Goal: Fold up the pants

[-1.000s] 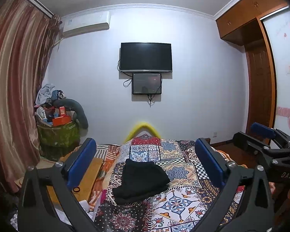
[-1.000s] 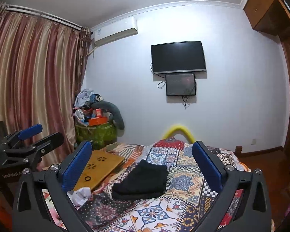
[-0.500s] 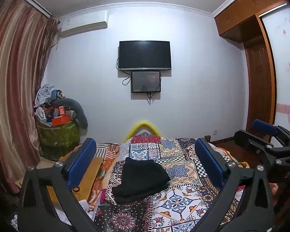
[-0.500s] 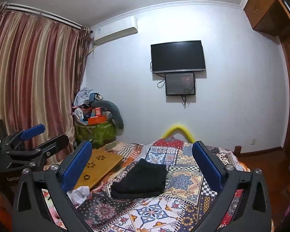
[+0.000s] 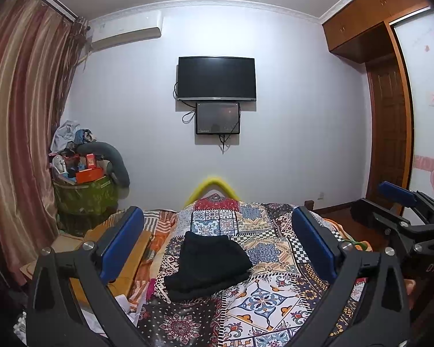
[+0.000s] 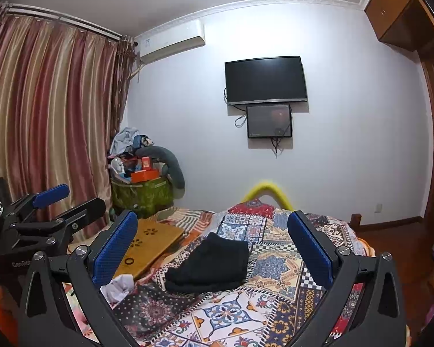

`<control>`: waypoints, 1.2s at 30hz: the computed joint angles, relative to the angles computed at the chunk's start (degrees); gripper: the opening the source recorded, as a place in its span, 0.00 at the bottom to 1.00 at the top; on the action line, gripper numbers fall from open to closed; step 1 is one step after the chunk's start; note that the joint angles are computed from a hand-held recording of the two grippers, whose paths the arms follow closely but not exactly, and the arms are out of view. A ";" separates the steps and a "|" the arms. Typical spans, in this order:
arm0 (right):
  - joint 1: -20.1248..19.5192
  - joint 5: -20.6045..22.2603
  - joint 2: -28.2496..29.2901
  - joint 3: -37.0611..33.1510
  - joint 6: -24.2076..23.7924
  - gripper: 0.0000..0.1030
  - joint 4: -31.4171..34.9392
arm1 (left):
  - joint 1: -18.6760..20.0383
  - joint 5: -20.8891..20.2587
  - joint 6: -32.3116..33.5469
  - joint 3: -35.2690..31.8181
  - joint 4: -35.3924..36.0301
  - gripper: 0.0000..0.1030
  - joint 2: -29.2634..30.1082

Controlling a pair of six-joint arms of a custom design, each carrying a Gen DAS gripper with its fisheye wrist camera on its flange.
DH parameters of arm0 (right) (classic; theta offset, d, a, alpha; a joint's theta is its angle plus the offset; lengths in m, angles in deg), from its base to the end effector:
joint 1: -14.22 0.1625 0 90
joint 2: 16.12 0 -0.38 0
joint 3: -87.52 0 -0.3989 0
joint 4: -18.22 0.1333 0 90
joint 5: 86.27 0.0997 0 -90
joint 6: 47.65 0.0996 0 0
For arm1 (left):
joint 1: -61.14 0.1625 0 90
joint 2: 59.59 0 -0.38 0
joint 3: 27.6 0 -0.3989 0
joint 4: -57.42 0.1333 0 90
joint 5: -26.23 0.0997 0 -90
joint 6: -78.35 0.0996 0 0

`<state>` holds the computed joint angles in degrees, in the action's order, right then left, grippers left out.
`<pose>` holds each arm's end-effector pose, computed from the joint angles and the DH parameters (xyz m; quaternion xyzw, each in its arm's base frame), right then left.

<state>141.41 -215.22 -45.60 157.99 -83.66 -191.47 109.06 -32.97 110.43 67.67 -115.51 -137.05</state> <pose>0.4960 -0.5367 0.1704 0.2650 -0.7113 0.6004 0.2516 -0.2531 -0.5554 0.4659 0.3759 0.7344 -0.5364 0.1777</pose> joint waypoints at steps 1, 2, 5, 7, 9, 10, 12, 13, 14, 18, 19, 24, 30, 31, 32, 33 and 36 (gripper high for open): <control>0.03 -0.16 0.03 -0.10 -0.03 1.00 -0.01 | 0.01 0.12 0.02 -0.10 -0.03 1.00 0.16; 0.04 -0.29 0.16 -0.19 -0.05 1.00 -0.13 | 0.03 0.15 -0.03 -0.11 0.04 1.00 0.21; 0.13 -0.62 0.20 -0.12 0.01 1.00 -0.31 | 0.00 0.08 -0.42 -0.20 0.62 1.00 0.31; 0.16 -0.81 0.13 -0.01 0.19 1.00 -0.23 | -0.11 0.30 -0.28 -0.15 0.42 1.00 0.39; 0.16 -0.98 0.11 0.01 0.34 1.00 -0.10 | -0.13 0.34 -0.05 -0.39 0.37 1.00 0.64; 0.15 -1.01 0.08 0.11 0.41 1.00 -0.14 | -0.13 0.25 -0.04 -0.33 0.41 1.00 0.61; 0.12 -1.06 0.01 0.13 0.68 1.00 -0.03 | -0.11 0.01 -0.01 -0.18 0.45 1.00 0.52; 0.12 -1.05 -0.05 0.18 0.87 1.00 0.03 | -0.06 -0.17 0.05 -0.07 0.53 1.00 0.36; 0.10 -1.00 -0.05 0.22 1.03 1.00 -0.01 | -0.07 -0.24 0.10 -0.04 0.59 1.00 0.35; 0.07 -1.13 -0.04 0.12 1.32 1.00 -0.22 | -0.05 -0.72 0.47 0.29 0.53 1.00 0.13; 0.07 -1.25 0.01 0.04 1.25 1.00 -0.32 | -0.04 -0.81 0.51 0.31 0.52 1.00 0.11; 0.03 -1.44 -0.06 0.28 1.99 1.00 -0.36 | 0.20 -1.35 0.39 0.40 1.05 1.00 -0.09; 0.05 -1.56 0.01 0.36 2.11 1.00 -0.59 | 0.41 -1.64 -0.08 0.37 1.37 1.00 -0.25; 0.06 -1.57 0.05 0.30 2.08 1.00 -0.59 | 0.48 -1.74 -0.32 0.25 1.67 1.00 -0.28; 0.07 -1.64 0.09 0.26 2.16 1.00 -0.58 | 0.51 -1.72 -0.45 0.24 1.72 1.00 -0.28; 0.08 -1.64 0.10 0.24 2.16 1.00 -0.56 | 0.56 -1.71 -0.56 0.21 1.66 1.00 -0.26; 0.13 -1.58 0.01 0.47 2.18 1.00 -0.62 | 0.64 -1.97 -0.72 0.14 1.67 1.00 -0.28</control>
